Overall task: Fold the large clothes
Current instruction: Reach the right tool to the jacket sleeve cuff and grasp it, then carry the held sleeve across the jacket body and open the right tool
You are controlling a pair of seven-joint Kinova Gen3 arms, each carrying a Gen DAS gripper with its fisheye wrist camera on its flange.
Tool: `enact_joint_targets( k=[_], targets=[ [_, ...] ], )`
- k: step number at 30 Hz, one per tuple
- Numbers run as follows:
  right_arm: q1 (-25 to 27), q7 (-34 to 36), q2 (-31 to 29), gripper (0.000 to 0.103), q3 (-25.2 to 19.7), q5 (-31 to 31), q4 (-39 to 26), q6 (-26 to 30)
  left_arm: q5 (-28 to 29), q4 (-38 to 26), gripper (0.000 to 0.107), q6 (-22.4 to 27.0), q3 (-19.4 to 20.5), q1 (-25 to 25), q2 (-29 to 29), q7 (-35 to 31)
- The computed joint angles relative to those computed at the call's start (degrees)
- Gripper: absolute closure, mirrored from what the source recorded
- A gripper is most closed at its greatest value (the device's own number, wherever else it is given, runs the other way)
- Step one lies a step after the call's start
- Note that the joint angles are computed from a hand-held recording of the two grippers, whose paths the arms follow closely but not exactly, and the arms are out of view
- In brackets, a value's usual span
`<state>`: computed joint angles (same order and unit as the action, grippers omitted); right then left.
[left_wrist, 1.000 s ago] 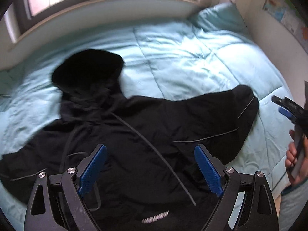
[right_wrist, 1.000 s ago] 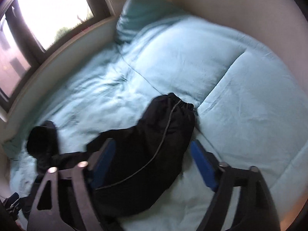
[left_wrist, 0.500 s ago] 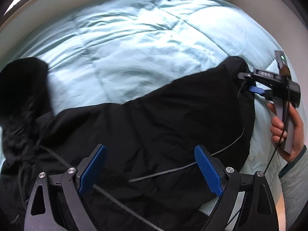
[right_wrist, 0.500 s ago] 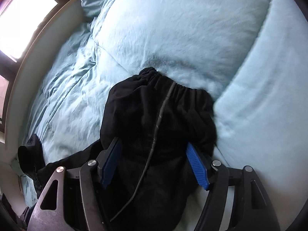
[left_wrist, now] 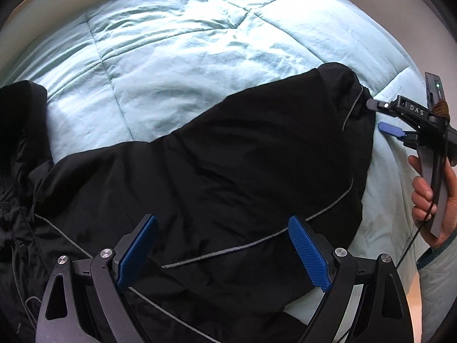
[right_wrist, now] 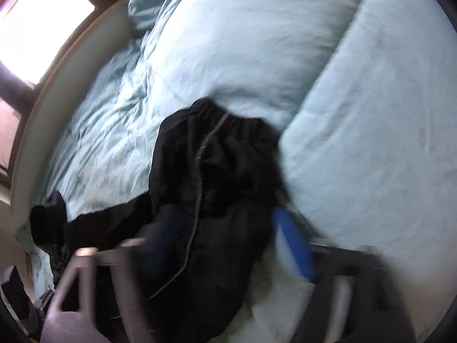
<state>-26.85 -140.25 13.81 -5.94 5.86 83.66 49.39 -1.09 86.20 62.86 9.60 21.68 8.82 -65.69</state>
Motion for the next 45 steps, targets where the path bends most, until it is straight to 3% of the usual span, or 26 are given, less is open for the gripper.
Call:
enact_joint_targets(
  k=[2, 5, 9, 10, 12, 13, 15, 18, 21, 24, 26, 28, 31, 33, 38, 41, 45],
  targets=[
    [2.0, 0.0, -0.3, 0.019, -1.5, 0.5, 0.7, -0.6, -0.2, 0.0, 0.015, 0.0, 0.2, 0.3, 0.2, 0.0],
    [8.8, 4.1, 1.7, 0.019, -6.0, -3.7, 0.5, -2.9, -0.8, -0.6, 0.015, 0.5, 0.3, 0.8, 1.1, 0.1],
    [9.6, 7.0, 6.6, 0.018, -7.3, -2.5, -4.5, -0.9, -1.1, -1.1, 0.015, 0.1, 0.0, 1.1, 2.0, 0.2],
    [9.8, 6.8, 6.9, 0.031, -8.6, -0.6, -5.1, -1.0, -1.2, -0.9, 0.015, -0.2, -0.1, 1.1, 2.0, 0.3],
    [11.4, 7.7, 6.1, 0.076, -12.8, 1.2, -4.8, -1.9, -0.8, -0.6, 0.015, -1.0, -0.2, 0.9, 2.0, 0.0],
    [11.4, 7.0, 5.2, 0.078, -13.9, 2.5, -4.4, -2.1, 0.2, -0.4, 0.015, -1.5, -0.2, 0.4, 2.2, -0.6],
    [8.2, 4.5, 1.3, 0.083, -13.0, 7.2, -3.0, -2.0, 2.5, -0.2, 0.015, -2.4, -0.7, 0.1, 2.4, -2.5],
    [0.3, -0.9, -4.2, 0.083, -6.8, 14.2, -2.2, 3.2, 7.3, 0.1, 0.015, -4.3, 1.6, -2.7, 3.5, -6.6],
    [-4.6, -6.5, -7.4, 0.083, -0.4, 18.5, -0.8, 9.1, 4.4, -2.8, 0.015, -2.7, -1.1, 2.2, 8.0, -4.8],
    [0.0, -9.2, -6.7, 0.083, -0.9, 14.4, 1.9, 8.1, 0.3, -5.8, 0.015, 0.9, -1.5, 3.9, 14.4, 0.3],
    [4.0, -6.5, -4.1, 0.083, -3.5, 11.4, 1.6, 9.2, 1.1, -5.7, 0.015, 0.8, -1.4, 3.2, 14.3, -0.1],
    [6.0, -4.7, -3.5, 0.083, -5.8, 11.7, 1.3, 10.1, 2.4, -4.6, 0.015, 0.3, -1.1, 2.2, 12.1, -1.2],
    [12.1, -0.9, -6.7, 0.083, -11.9, 7.6, 2.1, 5.5, 4.0, -1.5, 0.015, -0.4, -1.3, -0.3, 6.0, -3.4],
    [13.2, 2.7, -8.1, 0.083, -13.8, 4.6, 1.2, 3.7, 4.1, 0.5, 0.015, -0.3, -1.7, -1.6, 1.6, -4.1],
    [3.9, 7.8, -6.8, 0.083, -14.0, 4.7, -7.2, 6.6, -0.5, 4.7, 0.015, 3.8, -2.8, -4.4, -10.7, -2.0],
    [-3.4, 7.5, -2.5, 0.083, -17.1, 10.1, -14.1, 10.7, -0.9, 7.2, 0.015, 6.8, -2.6, -8.6, -17.5, -2.7],
    [-14.0, 8.6, 5.0, 0.083, -19.9, 15.9, -24.5, 15.5, -4.2, 11.3, 0.015, 12.5, -6.8, -9.1, -27.7, -1.6]
  ],
)
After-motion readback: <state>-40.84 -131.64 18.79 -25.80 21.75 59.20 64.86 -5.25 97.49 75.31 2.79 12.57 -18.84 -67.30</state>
